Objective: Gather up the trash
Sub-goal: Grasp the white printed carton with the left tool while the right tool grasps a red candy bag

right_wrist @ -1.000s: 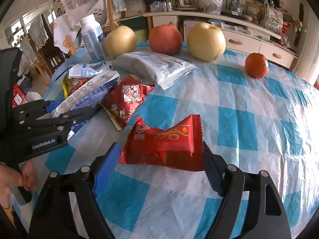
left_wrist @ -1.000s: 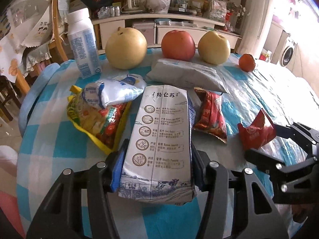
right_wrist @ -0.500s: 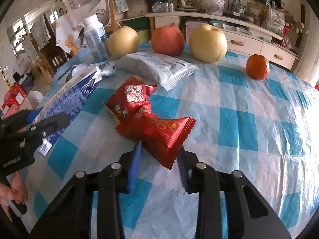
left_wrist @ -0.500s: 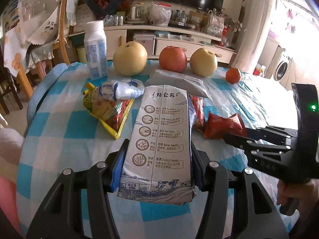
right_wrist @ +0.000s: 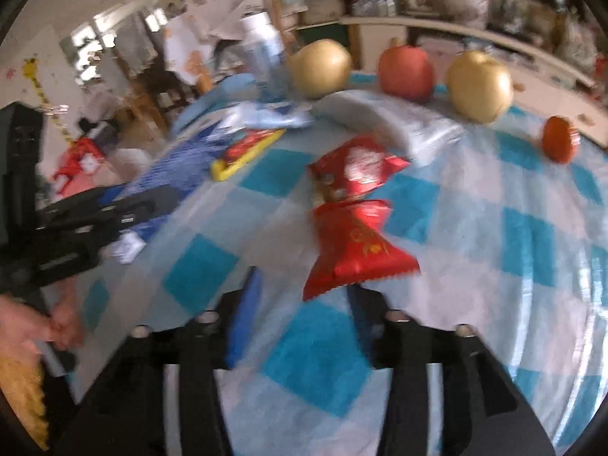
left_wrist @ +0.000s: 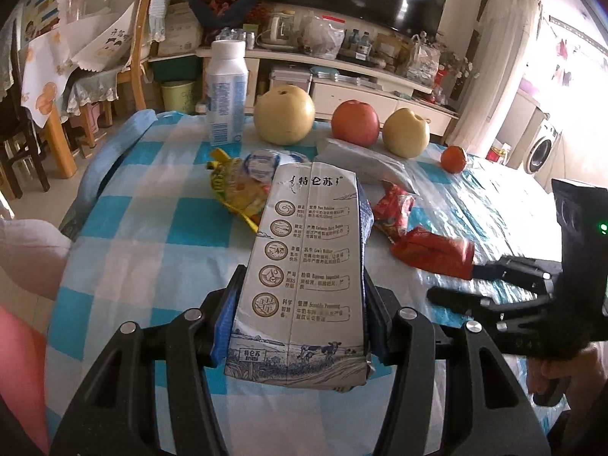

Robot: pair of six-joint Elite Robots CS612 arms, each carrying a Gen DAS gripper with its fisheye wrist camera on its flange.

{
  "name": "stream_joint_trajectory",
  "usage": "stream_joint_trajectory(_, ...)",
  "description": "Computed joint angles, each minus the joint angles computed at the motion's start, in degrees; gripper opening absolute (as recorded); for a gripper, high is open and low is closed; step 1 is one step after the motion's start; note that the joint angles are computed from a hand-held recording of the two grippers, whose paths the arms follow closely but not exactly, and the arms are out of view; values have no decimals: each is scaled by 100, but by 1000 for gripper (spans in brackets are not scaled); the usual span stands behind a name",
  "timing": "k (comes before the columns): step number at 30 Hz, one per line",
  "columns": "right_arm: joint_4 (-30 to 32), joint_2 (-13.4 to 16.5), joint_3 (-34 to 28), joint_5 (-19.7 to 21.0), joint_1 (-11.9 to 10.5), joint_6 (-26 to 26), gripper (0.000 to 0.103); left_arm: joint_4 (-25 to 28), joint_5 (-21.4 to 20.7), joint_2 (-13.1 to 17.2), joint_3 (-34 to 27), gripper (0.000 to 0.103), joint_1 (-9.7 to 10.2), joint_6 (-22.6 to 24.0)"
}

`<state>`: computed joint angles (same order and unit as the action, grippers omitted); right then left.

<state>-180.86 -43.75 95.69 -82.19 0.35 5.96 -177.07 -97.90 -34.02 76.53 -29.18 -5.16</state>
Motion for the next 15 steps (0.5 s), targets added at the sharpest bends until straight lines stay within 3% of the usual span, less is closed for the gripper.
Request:
stream_joint_trajectory(2,-80,2,14,-195,-6,112,60,-11,-22,-10,19,56,22,-14)
stream_joint_trajectory(5,-111,58,-45,-734,18,197,83,3,-50,-11,20,56,39,-1)
stream_joint_trajectory(6,-76,82,-86,-821,24,134,84,16,-59,-8,17,56,43,6)
stream_joint_trajectory(12,230,193,-273,-743,2,-139,91,142,-78,6,10,56,52,19)
stream_joint_trajectory(15,139,208,-285,-503,-26,-201,91,143,-115,11,9,56,65,5)
